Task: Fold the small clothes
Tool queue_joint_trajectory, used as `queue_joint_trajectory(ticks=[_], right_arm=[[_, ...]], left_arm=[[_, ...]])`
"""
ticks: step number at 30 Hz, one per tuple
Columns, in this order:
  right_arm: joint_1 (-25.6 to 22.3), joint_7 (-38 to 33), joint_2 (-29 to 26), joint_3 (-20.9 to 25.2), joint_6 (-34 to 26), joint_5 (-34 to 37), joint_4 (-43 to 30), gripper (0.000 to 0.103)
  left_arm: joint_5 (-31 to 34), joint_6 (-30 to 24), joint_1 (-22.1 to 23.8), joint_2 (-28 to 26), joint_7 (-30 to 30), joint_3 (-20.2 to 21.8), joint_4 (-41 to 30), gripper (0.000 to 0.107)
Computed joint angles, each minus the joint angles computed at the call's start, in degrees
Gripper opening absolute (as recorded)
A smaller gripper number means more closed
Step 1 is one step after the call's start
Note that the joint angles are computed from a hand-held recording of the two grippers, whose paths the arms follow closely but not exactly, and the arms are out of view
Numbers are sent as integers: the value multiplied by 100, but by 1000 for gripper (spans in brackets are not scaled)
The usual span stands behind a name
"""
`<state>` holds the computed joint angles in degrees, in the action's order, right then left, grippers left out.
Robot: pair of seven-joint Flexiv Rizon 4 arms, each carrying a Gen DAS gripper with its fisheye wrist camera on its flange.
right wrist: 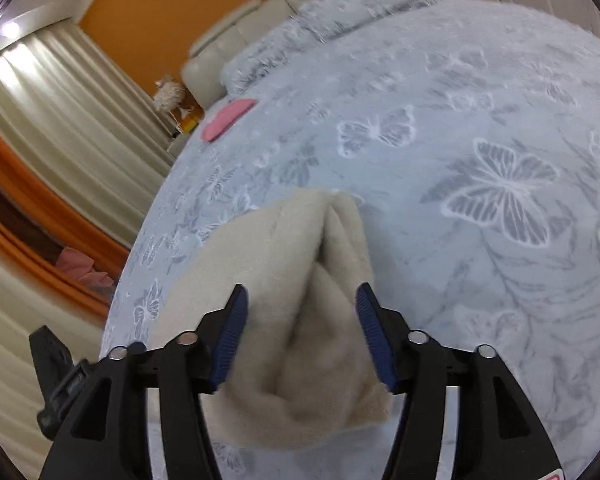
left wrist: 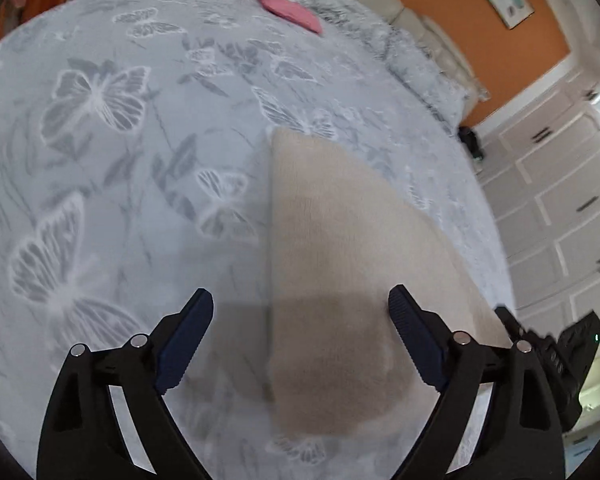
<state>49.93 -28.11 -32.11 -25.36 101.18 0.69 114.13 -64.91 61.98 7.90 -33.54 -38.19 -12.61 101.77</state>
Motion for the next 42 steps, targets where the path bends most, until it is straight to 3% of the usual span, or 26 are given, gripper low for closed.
queue_joint_trajectory(ticks=[2, 5, 6, 9, 13, 19, 40, 41, 42], right_arm=[[32, 4, -92, -35, -123, -67, -95, 77], [-635, 179, -332, 761, -251, -111, -465, 77], [-646, 335, -354, 790, -279, -188, -483, 78], [-288, 460, -397, 375, -382, -291, -434, 78], [-157, 642, -467, 194, -227, -295, -388, 78], [-153, 688, -457, 173, -359, -390, -420, 78], [-314, 946, -468, 237, -546, -935, -506, 81], [-317, 888, -461, 242, -535, -982, -506, 67], [-292, 777, -459, 207, -504, -1068, -502, 38]], left_arm=[[82, 153, -106, -30, 29, 13, -2, 88], [403, 250, -218, -37, 29, -14, 6, 89], [387, 376, -235, -35, 92, -56, 34, 90], [451, 347, -143, -115, 24, -64, 11, 91], [513, 398, -131, -199, -166, -102, -32, 91], [771, 600, -122, -252, -229, -161, -79, 91], [1095, 183, 123, -334, -514, -236, -196, 94], [1095, 59, 144, -350, -583, -220, -233, 94], [1078, -107, 181, -374, -661, -211, -275, 94]])
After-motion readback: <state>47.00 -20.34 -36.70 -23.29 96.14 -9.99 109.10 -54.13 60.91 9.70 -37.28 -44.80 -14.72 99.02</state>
